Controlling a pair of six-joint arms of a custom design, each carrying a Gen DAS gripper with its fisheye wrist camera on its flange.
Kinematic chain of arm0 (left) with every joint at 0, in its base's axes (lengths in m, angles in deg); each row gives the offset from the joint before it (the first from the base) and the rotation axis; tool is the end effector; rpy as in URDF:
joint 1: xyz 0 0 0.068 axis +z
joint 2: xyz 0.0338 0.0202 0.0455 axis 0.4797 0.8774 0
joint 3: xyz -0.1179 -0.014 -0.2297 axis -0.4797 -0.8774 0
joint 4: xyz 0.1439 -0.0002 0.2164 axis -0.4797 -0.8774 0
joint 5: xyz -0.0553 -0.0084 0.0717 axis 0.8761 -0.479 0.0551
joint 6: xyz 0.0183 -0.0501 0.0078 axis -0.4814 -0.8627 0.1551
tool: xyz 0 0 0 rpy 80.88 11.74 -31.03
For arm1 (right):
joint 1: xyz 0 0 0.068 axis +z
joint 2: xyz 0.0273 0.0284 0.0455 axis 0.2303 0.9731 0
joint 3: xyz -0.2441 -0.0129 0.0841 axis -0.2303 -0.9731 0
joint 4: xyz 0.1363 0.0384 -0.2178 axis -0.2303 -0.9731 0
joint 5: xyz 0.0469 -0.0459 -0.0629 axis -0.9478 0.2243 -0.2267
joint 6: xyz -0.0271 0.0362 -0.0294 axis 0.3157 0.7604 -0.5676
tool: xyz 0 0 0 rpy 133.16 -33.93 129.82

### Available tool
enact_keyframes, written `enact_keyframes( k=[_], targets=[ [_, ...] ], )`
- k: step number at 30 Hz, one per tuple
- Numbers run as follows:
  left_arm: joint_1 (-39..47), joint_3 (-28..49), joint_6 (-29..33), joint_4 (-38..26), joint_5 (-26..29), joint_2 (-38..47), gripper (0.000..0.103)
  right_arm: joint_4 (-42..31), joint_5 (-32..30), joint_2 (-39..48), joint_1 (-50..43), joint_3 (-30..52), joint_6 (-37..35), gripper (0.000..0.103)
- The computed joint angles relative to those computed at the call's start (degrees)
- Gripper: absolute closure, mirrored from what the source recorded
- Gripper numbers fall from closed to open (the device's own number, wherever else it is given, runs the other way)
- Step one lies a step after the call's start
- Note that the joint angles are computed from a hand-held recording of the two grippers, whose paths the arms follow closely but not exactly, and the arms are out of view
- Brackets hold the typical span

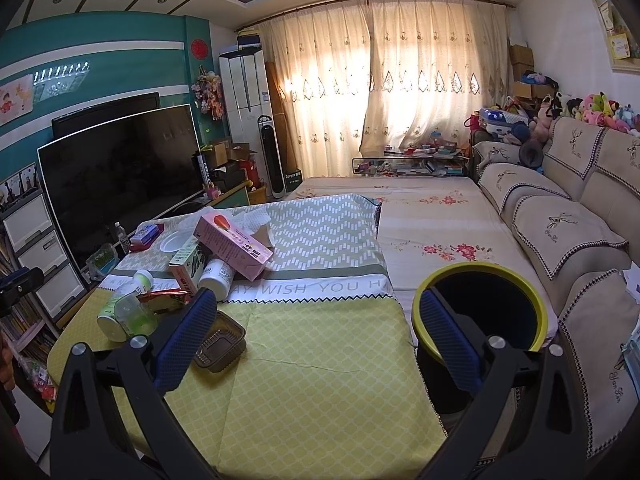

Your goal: Collect trash

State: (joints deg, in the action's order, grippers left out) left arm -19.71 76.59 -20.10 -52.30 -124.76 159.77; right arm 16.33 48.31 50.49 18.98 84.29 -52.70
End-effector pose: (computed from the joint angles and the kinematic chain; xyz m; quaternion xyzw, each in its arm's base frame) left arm 0.2409 -0.2340 0.1956 -0.0519 0.8607 0.0039 0.5065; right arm 0.2558 0.0292 0.1866 -0.0254 0.8505 0.0978 0.5163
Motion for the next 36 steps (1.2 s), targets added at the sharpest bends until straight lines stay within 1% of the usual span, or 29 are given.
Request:
enact_keyframes(
  k=[19,22,28,31,36],
  targets=[
    [0.73,0.04,-0.27,-0.25,0.78,0.62,0.004,0.97,-0.02,1.31,-0.09,-0.22,0.14,0.006],
    [1.24,-0.02,-0.28,-0.3,1.39,0.61,0.004,1.95,-0.06,3.65,0.28,0.26,0.23,0.006],
    [2.24,-0.58,-0.36,0.73,2.81,1.27,0.004,4.51,-0.15,12.23,2.37,4.25,0.13,0.006],
    [2.64,-0.62,-0.54,0.93,3.45,1.72,0.004,7.32,-1.94,16.7,4.25,5.68,-0.76,0.006],
    [3.97,-0.84,-0.62,1.9,5.11,2.79,0.004,7.78,-3.84,24.03,8.69,9.7,-2.97,0.006]
  ],
)
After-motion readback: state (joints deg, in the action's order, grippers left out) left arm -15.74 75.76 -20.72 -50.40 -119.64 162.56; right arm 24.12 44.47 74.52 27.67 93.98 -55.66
